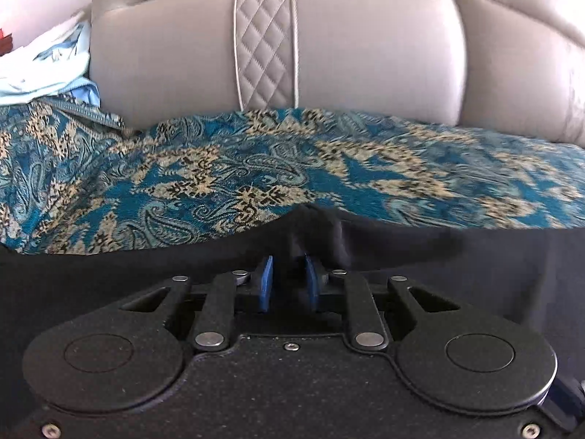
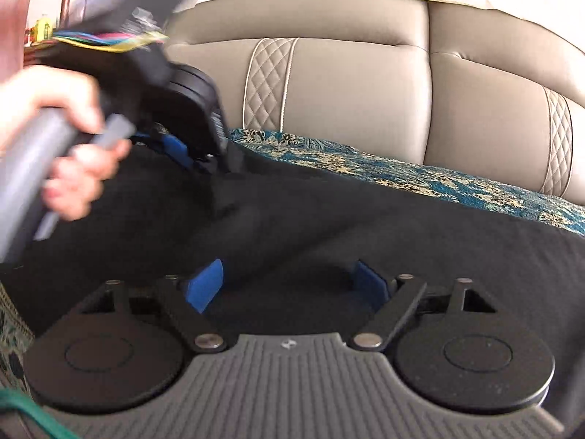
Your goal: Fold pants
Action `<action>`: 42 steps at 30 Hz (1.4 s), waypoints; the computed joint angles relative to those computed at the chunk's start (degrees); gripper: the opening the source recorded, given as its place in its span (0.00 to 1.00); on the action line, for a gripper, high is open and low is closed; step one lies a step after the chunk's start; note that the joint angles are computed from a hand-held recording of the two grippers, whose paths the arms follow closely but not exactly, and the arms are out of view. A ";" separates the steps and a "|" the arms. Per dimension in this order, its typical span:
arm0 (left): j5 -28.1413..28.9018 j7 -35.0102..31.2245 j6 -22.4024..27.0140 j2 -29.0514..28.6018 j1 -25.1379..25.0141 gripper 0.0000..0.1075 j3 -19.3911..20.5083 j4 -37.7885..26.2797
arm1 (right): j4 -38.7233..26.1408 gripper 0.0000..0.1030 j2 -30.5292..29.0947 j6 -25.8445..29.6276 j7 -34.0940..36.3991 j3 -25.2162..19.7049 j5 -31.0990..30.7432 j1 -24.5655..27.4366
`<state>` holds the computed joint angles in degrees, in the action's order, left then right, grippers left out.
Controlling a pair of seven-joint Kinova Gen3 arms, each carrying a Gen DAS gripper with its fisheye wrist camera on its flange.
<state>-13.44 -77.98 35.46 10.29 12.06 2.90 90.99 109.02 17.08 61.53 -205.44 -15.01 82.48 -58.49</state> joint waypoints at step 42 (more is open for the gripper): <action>-63.10 59.40 -14.54 -13.67 -21.45 0.47 1.99 30.22 | 2.53 1.00 2.94 8.72 -8.22 -1.38 5.62 -4.83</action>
